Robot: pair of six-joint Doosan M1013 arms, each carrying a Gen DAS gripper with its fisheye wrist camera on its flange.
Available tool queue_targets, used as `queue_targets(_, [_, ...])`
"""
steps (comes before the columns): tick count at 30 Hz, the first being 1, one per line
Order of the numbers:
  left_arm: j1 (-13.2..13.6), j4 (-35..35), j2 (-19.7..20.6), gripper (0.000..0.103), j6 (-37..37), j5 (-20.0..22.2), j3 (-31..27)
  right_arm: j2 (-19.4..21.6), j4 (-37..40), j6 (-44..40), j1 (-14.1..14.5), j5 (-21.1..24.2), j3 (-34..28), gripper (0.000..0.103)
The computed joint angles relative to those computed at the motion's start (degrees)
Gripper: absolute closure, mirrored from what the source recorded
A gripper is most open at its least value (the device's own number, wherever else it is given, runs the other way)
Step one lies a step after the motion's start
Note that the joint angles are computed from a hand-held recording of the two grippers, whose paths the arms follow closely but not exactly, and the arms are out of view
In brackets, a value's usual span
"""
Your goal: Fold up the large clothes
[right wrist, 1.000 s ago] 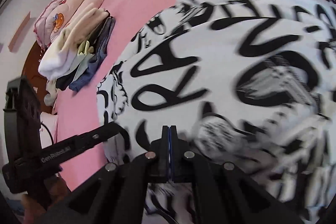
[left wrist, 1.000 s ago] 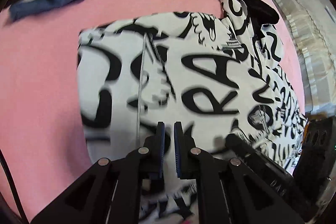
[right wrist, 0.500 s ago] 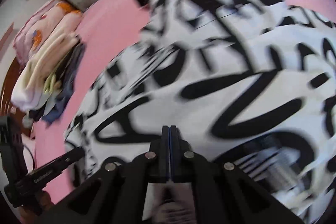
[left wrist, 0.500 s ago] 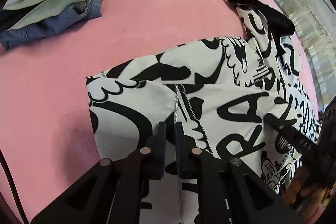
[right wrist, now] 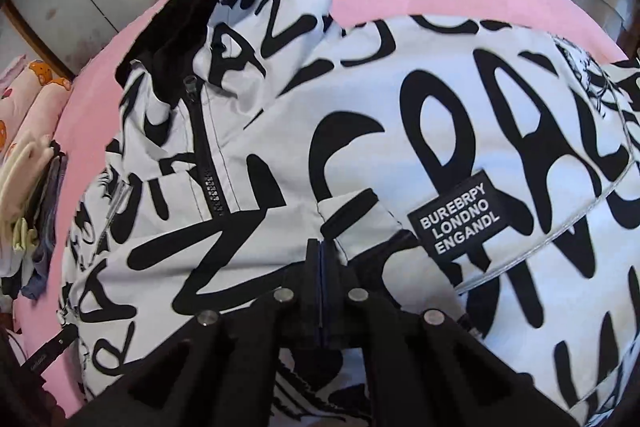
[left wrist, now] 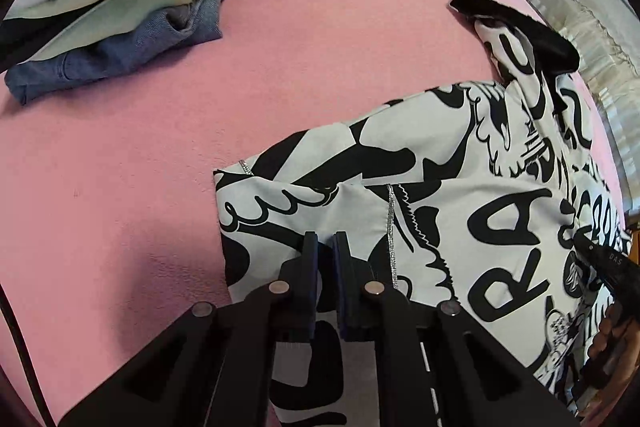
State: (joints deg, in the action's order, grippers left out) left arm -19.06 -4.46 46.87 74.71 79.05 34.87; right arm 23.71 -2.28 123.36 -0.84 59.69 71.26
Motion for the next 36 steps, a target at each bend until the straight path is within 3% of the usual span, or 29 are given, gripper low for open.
queue_targets(5, [0.2,-0.7,0.2,0.096,-1.7,-0.2,0.3,0.1,1.5,1.7,-0.4,-1.2,0.7,0.103])
queue_targets(10, [-0.3,1.0,-0.4,0.096,-3.3,-1.6,1.7,2.0,4.1,-6.4,-1.1,4.0,-2.6,0.103])
queue_targets(14, [-1.7,6.3,-2.0,0.096,-6.2,-3.8,4.1,3.6,9.1,-12.5,-2.5,6.5,-5.1,0.103])
queue_targets(20, [-4.6,13.9,-4.1,0.096,-14.3,-3.4,6.0,2.4,16.2,-17.7,-4.9,3.4,-2.5,0.103])
queue_targets(25, [-8.0,17.8,-8.7,0.094,-21.2,-2.8,11.4,-0.7,20.4,-14.4,-6.2,0.0,1.7,0.103])
queue_targets(30, [-12.7,21.2,-12.3,0.094,-25.2,-1.5,14.9,-7.3,28.2,-24.3,-7.1,-3.7,8.8,0.101])
queue_targets(32, [-14.6,21.7,-13.2,0.094,-25.9,-1.7,15.5,-9.6,30.8,-27.9,-7.5,-2.6,11.1,0.101])
queue_targets(36, [-18.0,19.4,-12.5,0.094,-22.6,0.7,13.0,-14.5,32.9,-33.7,-10.2,5.1,14.9,0.100])
